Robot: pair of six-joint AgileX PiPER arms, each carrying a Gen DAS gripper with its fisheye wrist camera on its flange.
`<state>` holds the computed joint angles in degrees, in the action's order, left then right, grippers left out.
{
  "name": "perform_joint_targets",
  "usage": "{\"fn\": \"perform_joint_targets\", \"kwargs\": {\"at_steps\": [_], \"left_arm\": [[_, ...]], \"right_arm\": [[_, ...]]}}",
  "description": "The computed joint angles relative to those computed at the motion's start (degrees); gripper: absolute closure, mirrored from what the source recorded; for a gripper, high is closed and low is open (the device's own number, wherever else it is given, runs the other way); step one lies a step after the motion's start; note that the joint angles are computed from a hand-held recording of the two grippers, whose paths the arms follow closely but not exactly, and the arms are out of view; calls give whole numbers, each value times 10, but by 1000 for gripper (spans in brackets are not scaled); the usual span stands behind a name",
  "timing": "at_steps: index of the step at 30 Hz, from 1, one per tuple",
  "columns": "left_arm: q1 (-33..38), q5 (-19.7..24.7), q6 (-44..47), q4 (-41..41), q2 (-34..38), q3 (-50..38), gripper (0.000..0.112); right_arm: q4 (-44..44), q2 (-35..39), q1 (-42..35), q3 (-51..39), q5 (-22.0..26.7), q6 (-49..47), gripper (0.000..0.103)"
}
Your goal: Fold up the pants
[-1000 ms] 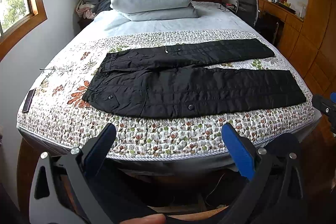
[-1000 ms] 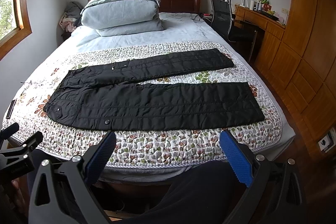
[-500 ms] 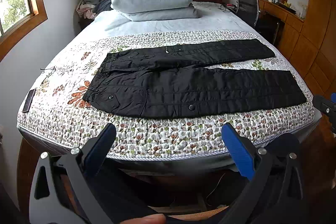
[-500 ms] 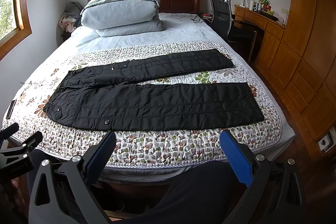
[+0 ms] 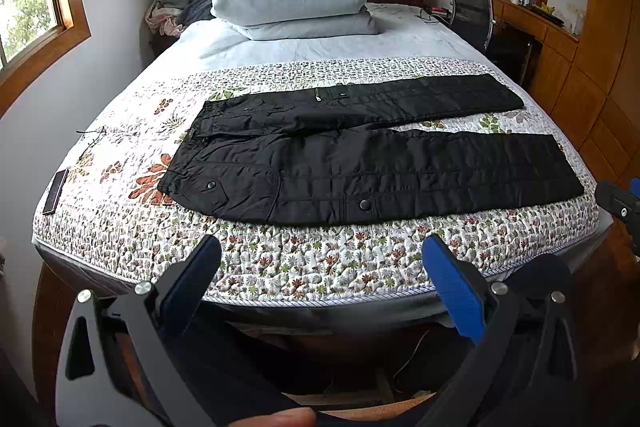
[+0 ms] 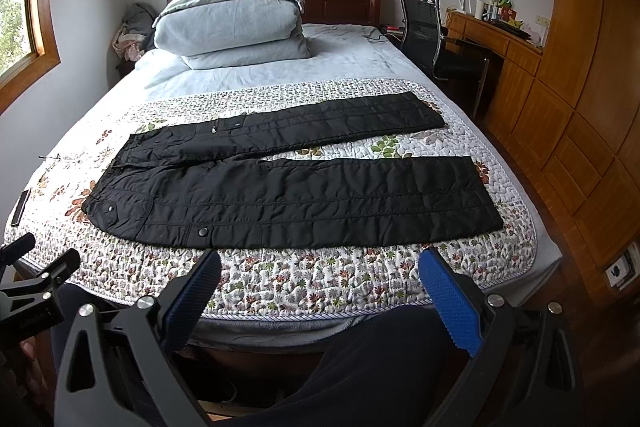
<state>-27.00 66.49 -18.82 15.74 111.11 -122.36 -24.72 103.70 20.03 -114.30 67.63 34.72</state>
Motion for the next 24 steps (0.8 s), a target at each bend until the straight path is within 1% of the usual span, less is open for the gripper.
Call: {"fn": "perform_joint_targets", "kwargs": {"at_steps": [6,15,19,24], "left_arm": [[2,-3,2,-1,1,1,12],[9,4,11,-12,18,-16,12],[15,10,22,-17,32,-35,12],[32,23,57,-38,73,-89,12]], "right_arm": [[-3,2,-1,0,-1,-1,3],[2,16,-5,-5,0,-5,3],[9,23,-11,-6,-6,-11,3],[7,40,-23,-21,-19,-26,3]]}}
